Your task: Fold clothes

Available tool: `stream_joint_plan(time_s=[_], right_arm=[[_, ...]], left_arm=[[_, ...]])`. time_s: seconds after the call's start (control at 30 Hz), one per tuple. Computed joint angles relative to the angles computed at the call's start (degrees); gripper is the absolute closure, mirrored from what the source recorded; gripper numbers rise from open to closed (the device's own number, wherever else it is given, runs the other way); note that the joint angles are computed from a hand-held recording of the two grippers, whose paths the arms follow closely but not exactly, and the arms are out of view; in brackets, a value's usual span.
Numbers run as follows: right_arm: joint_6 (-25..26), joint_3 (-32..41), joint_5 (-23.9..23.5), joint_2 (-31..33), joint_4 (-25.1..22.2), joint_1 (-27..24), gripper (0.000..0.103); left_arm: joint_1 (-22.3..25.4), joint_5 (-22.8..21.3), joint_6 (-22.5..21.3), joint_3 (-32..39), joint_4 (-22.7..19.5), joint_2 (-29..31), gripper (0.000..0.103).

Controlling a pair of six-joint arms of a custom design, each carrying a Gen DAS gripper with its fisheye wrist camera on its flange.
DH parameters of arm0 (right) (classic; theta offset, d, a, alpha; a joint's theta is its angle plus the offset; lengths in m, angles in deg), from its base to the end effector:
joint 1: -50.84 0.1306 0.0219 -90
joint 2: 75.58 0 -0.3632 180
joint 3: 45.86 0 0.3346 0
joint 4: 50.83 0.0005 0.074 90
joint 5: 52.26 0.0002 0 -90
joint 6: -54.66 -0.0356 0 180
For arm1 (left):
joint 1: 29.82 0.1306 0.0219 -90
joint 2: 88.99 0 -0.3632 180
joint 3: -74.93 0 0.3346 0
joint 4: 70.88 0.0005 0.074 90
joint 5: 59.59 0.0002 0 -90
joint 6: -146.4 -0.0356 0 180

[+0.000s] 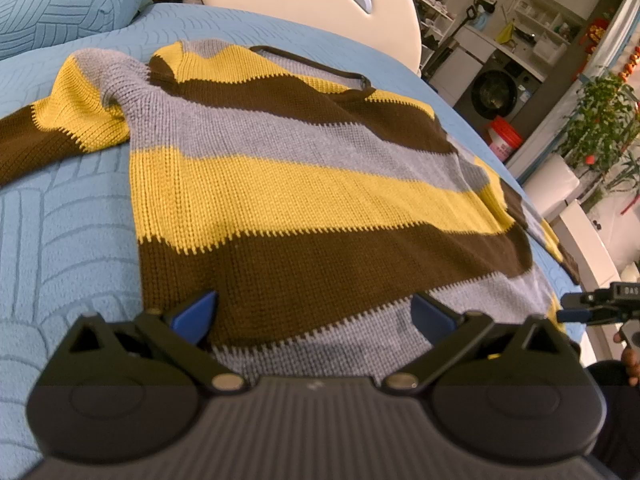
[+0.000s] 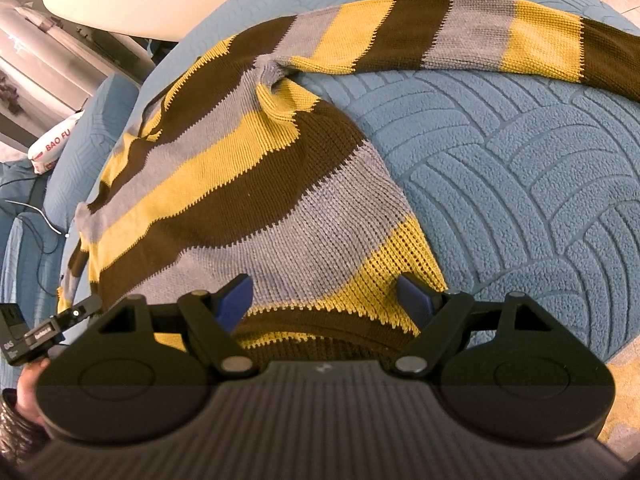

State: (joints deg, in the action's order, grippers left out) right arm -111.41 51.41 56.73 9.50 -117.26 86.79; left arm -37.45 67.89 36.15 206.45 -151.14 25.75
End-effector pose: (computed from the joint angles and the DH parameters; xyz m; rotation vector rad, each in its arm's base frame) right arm 0.3152 0.2136 0.4756 0.9812 2.2950 0.4336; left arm 0.5320 -0.0936 0.4655 0.7992 2.3870 -0.7811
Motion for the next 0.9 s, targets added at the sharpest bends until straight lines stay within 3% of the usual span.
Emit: stream_joint_plan(time_s=[0.9], right_arm=[[-0.2,-0.6,-0.3,-0.5,0.6,-0.2,0.022]], left_arm=[[0.0,-0.2,-0.4,-0.2,0.1,0.0,0.000]])
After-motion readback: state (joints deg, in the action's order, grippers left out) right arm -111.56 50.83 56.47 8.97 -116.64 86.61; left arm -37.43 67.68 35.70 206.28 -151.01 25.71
